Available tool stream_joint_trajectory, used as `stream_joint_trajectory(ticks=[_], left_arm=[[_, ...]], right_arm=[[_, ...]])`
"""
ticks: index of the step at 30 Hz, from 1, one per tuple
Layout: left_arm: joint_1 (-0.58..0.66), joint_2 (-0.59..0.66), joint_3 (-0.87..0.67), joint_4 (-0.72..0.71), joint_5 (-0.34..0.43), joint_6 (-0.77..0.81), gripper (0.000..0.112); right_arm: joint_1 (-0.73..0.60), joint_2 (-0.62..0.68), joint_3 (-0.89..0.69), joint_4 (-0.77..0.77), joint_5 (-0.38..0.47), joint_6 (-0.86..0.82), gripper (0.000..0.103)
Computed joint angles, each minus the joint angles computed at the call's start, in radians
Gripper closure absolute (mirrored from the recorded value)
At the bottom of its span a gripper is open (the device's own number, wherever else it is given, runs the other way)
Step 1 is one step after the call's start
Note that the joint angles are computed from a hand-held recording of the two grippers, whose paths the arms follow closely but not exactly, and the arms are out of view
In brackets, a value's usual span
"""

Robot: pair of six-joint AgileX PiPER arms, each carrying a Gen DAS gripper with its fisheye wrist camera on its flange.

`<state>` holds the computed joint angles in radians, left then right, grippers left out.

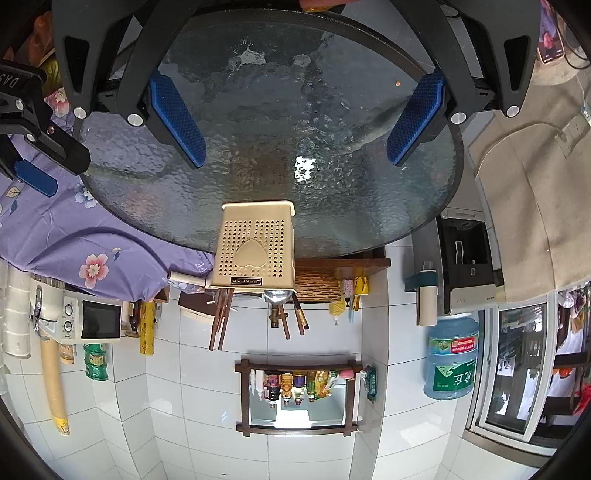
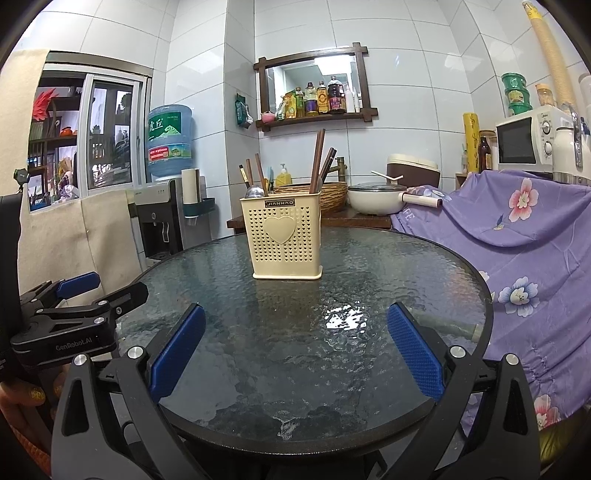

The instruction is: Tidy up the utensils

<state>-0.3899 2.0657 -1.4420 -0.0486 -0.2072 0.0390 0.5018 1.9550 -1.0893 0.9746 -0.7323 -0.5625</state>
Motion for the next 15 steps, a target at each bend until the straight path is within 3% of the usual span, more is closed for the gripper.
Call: stream_joint_trajectory(ticks=[9,15], left_arm=[[0.0,-0.005,0.019,0.027,-0.03,-0.015,0.016],[-0.01,-0.008,0.016,-0.102,-0.02,0.117,0.016]], right_arm=[[-0.003,0.004,-0.004,-0.001,0.006,-0.006,0.006],[-0.006,0.002,-0.002,-0.006,0.01,-0.004,0.006]])
